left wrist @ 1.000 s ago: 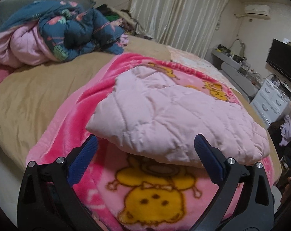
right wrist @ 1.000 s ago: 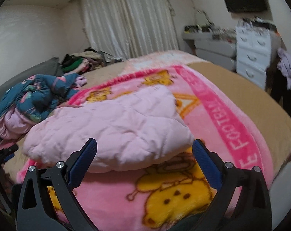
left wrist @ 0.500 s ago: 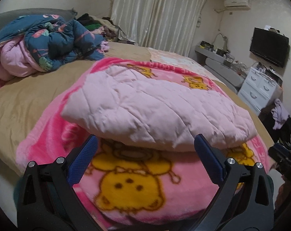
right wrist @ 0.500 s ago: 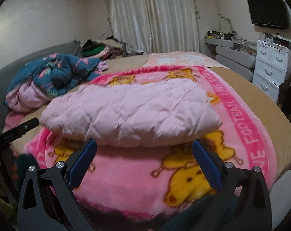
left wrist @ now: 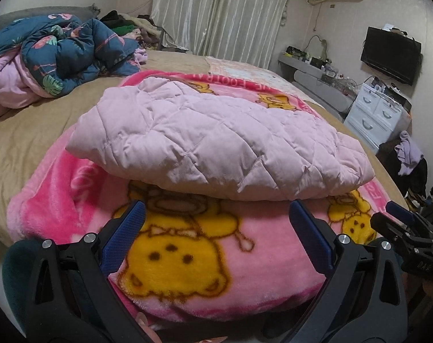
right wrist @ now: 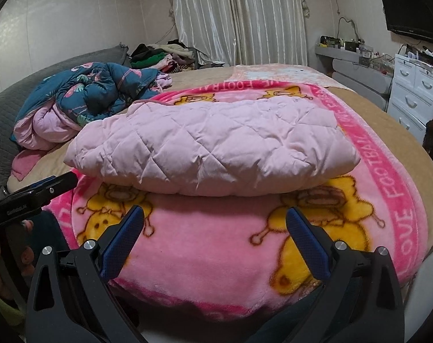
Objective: Fold large clothes
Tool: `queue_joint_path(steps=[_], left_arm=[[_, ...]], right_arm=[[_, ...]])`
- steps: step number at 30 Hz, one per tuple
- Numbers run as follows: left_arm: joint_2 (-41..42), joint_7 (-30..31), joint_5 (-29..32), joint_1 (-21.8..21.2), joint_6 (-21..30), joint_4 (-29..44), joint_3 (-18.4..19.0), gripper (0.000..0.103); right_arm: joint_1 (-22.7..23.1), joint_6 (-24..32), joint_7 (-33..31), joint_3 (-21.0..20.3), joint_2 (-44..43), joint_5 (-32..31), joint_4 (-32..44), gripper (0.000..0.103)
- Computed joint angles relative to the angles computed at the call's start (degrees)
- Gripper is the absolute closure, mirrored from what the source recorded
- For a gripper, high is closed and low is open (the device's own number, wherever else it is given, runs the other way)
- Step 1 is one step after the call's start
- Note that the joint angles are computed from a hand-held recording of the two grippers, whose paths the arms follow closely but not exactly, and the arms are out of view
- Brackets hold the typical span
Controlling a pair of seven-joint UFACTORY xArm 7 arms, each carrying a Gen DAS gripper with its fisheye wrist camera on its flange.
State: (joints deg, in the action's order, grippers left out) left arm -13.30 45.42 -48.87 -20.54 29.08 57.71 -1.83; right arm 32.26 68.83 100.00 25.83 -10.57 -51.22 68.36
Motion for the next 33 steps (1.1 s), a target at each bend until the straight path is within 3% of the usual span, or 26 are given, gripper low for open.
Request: queue_joint_path(steps=[33], left_arm=[[0.1,-0.8,1.5,0.0,-1.2,0.0,-0.1,0.009]], right_arm=[[-0.6,-0.3,-1.3,0.2,-0.4,-0.3,0.1,0.004]])
